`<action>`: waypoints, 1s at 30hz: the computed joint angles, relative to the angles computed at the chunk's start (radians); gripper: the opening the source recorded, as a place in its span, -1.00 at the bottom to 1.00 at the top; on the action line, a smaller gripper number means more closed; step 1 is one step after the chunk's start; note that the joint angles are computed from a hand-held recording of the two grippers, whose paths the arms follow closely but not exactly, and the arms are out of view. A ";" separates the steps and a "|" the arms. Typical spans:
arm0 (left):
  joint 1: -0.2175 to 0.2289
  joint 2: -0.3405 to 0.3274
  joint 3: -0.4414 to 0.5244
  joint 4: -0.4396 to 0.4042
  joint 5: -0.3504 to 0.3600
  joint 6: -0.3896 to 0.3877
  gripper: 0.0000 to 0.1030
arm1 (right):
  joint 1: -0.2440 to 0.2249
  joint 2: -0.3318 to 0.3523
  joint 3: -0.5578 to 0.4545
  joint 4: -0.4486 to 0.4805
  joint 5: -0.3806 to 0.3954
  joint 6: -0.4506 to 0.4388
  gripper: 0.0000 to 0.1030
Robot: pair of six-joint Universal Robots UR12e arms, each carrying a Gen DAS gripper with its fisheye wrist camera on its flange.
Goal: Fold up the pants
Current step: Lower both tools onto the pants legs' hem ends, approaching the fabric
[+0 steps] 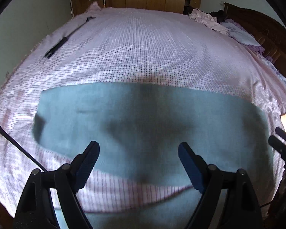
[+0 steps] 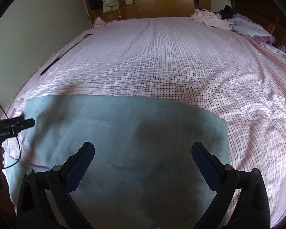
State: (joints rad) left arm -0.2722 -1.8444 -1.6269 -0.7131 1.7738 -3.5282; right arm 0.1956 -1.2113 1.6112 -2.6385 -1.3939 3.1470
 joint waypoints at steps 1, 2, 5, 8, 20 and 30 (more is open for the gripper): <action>0.008 -0.012 0.014 -0.007 -0.006 0.008 0.71 | 0.000 0.008 -0.010 0.008 -0.002 -0.003 0.91; 0.012 -0.021 0.025 -0.011 -0.005 0.017 0.71 | 0.000 0.022 -0.026 0.018 -0.004 -0.008 0.91; 0.024 -0.054 0.061 -0.026 0.009 0.049 0.71 | -0.001 0.052 -0.062 0.043 -0.012 -0.013 0.91; 0.038 -0.083 0.093 -0.042 -0.005 0.071 0.71 | -0.001 0.081 -0.098 0.071 -0.017 -0.029 0.91; 0.075 -0.179 0.187 -0.088 -0.025 0.257 0.71 | 0.002 0.182 -0.220 0.169 -0.041 -0.088 0.91; 0.099 -0.200 0.170 -0.047 -0.083 0.357 0.88 | -0.006 0.216 -0.241 0.171 0.001 -0.129 0.93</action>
